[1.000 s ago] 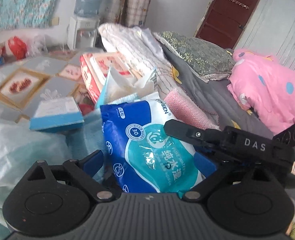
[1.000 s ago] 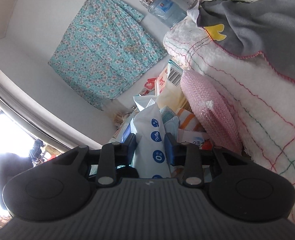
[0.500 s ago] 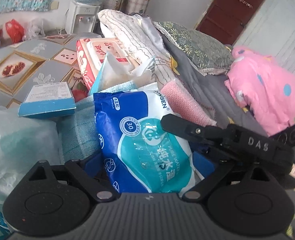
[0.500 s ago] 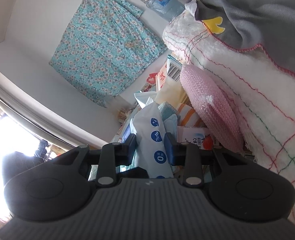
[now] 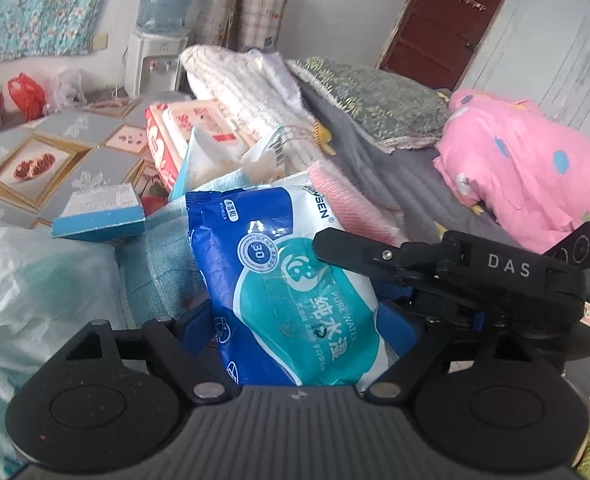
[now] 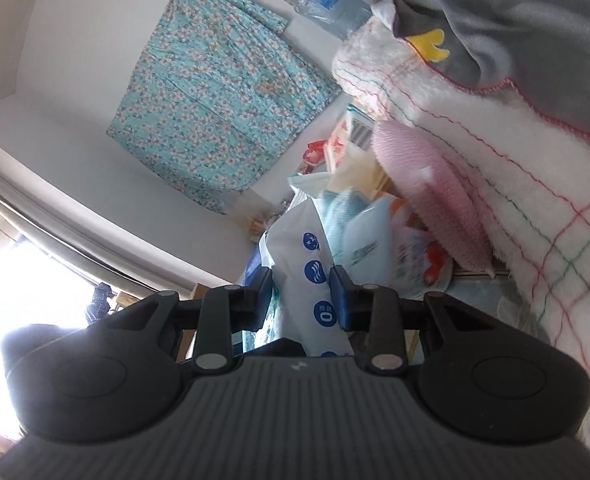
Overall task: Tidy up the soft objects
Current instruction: 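Lift the wet-wipes pack with the left tool and carry it to the box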
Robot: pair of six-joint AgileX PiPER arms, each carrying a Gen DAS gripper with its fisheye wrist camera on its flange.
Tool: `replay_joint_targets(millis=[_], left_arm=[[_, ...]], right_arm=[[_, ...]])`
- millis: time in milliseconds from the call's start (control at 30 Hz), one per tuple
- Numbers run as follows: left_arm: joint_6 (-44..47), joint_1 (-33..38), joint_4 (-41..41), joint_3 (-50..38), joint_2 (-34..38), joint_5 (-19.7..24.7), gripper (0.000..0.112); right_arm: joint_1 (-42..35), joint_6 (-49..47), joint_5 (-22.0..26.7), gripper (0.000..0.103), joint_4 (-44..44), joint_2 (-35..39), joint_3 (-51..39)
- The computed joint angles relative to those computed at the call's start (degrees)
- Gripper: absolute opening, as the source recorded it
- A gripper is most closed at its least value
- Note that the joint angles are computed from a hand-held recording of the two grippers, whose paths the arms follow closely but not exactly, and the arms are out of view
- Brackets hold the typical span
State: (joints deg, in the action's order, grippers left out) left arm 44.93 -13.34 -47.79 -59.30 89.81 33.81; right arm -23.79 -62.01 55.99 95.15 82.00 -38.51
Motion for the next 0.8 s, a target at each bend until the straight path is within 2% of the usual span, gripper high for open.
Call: replay_joint_targets(millis=[167, 333, 433, 533, 633, 800], left_arm=[[0.9, 0.2, -1.0, 4.4, -7.1, 0.1, 0.086], [-3.3, 0.4, 3.7, 8.0, -16.7, 0.3, 0.086], [-7.6, 1.6, 8.1, 9.1, -22.5, 1.2, 0.086], [-11.2, 4.5, 12.1, 9.0, -27.1, 3.3, 0.087], [-11.8, 10.0, 13.5, 7.9, -30.3, 6.9, 0.087], [-6.4, 25.3, 10.9, 3.4, -30.3, 15.5, 0.086]], right_arm=[[-1.9, 3.0, 1.3, 0.031, -2.6, -8.3, 2.6], [-4.6, 7.0, 6.1, 0.031, -5.4, -15.5, 3.0], [-2.9, 8.8, 6.7, 0.032, -5.7, -19.0, 2.2], [3.1, 10.7, 4.3, 0.032, -5.7, -20.6, -0.5], [10.8, 11.9, 1.7, 0.033, -4.7, -19.1, -4.2], [26.3, 15.7, -4.8, 0.033, -6.1, -12.1, -14.4]])
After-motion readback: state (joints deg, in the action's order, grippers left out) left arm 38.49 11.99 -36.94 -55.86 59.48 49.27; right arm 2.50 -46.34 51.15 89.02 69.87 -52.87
